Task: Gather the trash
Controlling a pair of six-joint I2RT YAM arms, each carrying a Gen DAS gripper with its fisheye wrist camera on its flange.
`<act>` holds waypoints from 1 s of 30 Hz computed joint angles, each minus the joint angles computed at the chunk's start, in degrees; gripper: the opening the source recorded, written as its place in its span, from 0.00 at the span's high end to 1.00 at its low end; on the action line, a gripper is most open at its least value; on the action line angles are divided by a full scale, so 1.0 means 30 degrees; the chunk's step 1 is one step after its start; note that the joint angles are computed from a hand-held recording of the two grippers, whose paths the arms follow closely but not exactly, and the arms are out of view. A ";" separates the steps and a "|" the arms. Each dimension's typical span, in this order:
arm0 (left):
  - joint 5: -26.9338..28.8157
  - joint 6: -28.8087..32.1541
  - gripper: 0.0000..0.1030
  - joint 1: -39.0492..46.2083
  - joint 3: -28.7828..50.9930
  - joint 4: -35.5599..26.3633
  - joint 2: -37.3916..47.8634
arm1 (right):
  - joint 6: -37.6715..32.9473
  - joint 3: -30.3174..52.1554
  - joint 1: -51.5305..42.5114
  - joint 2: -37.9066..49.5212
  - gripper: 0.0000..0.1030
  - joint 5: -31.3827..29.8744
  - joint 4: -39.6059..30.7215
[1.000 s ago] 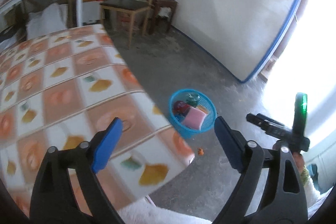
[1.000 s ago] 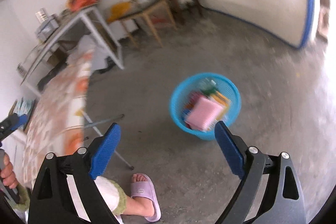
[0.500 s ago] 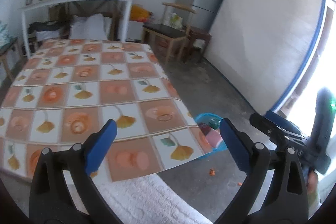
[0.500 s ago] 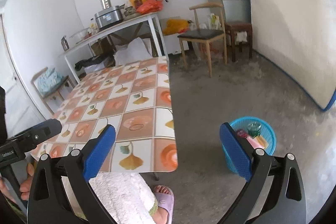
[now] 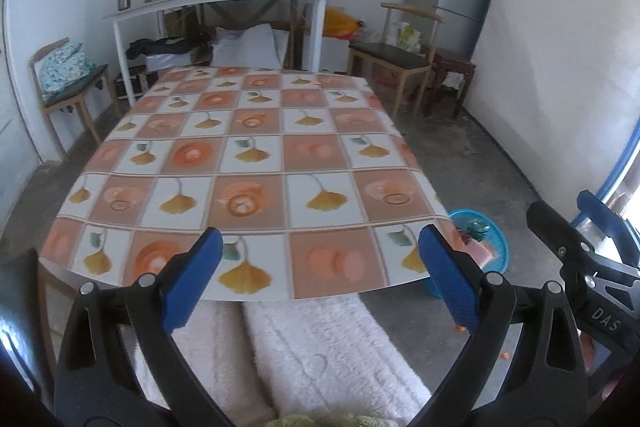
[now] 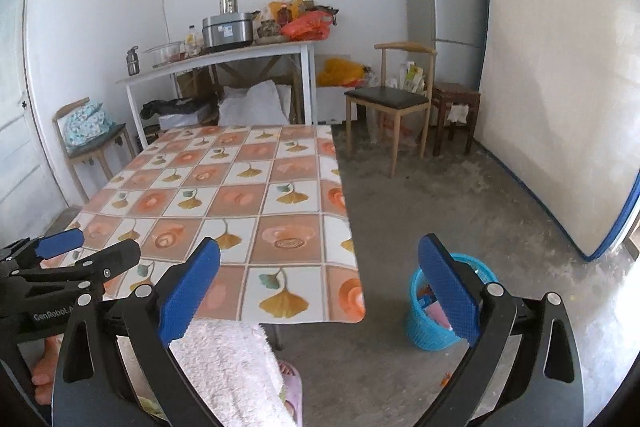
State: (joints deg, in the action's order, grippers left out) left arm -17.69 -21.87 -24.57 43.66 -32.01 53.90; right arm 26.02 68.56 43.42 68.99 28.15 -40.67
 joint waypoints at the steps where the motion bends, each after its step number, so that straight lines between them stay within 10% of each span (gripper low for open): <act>1: -0.0152 -0.0031 0.08 0.0024 -0.0003 -0.0131 -0.0092 | 0.0118 0.0161 0.0087 0.0232 0.06 -0.0006 -0.0131; 30: -0.0013 -0.1818 0.08 0.0649 -0.0735 -0.2066 -0.0055 | 0.2748 0.1178 0.1015 0.2645 0.06 -0.0182 -0.3804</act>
